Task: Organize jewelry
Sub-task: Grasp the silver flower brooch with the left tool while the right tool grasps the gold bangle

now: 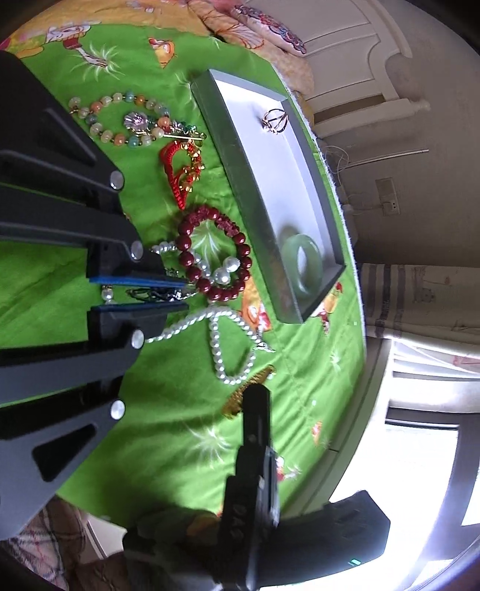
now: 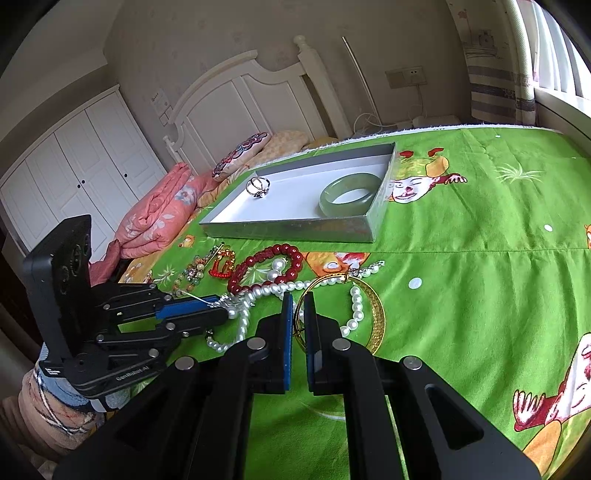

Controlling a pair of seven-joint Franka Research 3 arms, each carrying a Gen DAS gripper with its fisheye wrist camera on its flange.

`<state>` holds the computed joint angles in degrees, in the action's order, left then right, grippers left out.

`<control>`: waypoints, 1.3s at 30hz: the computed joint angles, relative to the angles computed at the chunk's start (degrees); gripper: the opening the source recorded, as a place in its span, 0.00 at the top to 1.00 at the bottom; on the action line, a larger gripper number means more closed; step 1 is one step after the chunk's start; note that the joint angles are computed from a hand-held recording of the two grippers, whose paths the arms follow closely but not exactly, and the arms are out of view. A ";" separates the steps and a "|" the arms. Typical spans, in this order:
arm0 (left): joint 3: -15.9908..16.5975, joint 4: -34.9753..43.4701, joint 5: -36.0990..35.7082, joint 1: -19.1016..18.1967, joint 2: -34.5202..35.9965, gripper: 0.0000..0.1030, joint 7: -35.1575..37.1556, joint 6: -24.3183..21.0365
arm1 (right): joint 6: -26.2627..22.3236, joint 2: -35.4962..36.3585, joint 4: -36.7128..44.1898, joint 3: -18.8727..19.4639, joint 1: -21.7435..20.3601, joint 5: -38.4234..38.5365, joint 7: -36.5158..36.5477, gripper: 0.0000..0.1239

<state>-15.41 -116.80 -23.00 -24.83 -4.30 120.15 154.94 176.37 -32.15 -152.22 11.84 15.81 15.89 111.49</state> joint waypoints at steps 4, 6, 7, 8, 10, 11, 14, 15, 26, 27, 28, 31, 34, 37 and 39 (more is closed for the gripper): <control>1.90 0.49 -10.52 -0.17 -0.96 0.93 5.34 -3.07 | -0.01 -0.02 0.00 -0.17 0.14 -0.04 -0.11 0.95; 2.78 1.02 -16.60 0.18 -1.03 0.93 7.85 -5.29 | 0.05 -0.02 -0.02 -0.17 0.14 -0.03 -0.11 0.95; 3.39 1.41 -20.58 0.50 -1.00 0.93 9.32 -6.82 | 0.06 0.01 -0.02 -0.18 0.13 -0.04 -0.13 0.95; 3.66 1.61 -23.25 0.97 -1.01 0.93 10.06 -7.85 | 0.07 -0.01 -0.05 -0.18 0.13 -0.04 -0.14 0.95; 3.91 1.84 -27.00 2.06 -1.01 0.93 10.74 -9.15 | 0.05 -0.02 -0.03 -0.15 0.10 -0.05 -0.13 0.95; 3.87 1.92 -27.80 2.56 -0.98 0.93 10.64 -9.39 | 0.08 -0.01 -0.05 -0.22 0.18 -0.03 -0.19 0.95; 3.74 2.33 -29.27 3.78 -0.88 0.93 10.13 -10.00 | 0.03 0.15 0.13 -0.10 0.15 -0.19 -0.37 0.95; 3.76 2.47 -29.68 4.13 -0.91 0.93 10.13 -10.29 | -0.10 0.07 0.16 -0.13 0.15 -0.28 -0.49 0.95; 3.46 4.34 -30.06 5.43 -1.00 0.93 9.54 -10.63 | -0.14 0.14 0.72 1.38 -0.55 -1.80 -1.02 0.95; 3.49 4.74 -29.80 5.52 -0.74 0.93 9.46 -10.86 | -0.40 0.52 1.18 1.61 -0.69 -2.09 -1.09 0.95; 3.39 5.29 -29.27 5.60 -0.37 0.93 9.11 -10.98 | -0.61 0.89 1.61 1.49 -0.56 -2.29 -1.33 0.95; 3.12 7.15 -28.54 5.94 0.95 0.93 8.49 -11.48 | -0.99 2.23 3.37 1.79 -0.98 -3.32 -1.93 0.95; 2.75 10.01 -28.94 6.64 3.13 0.93 7.48 -12.64 | -1.72 3.84 6.06 2.90 -2.60 -5.17 -2.31 0.95; 2.10 11.79 -29.76 7.61 4.58 0.93 6.38 -13.20 | -3.35 4.89 8.59 5.93 -6.66 -8.62 -0.80 0.95; 1.74 11.80 -30.70 8.14 4.57 0.93 6.78 -13.24 | -4.68 4.56 9.33 7.25 -8.73 -10.56 1.13 0.95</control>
<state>-13.67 -105.00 -53.70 -16.69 0.28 126.93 141.70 171.68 -27.59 -142.88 19.09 7.08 5.33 112.62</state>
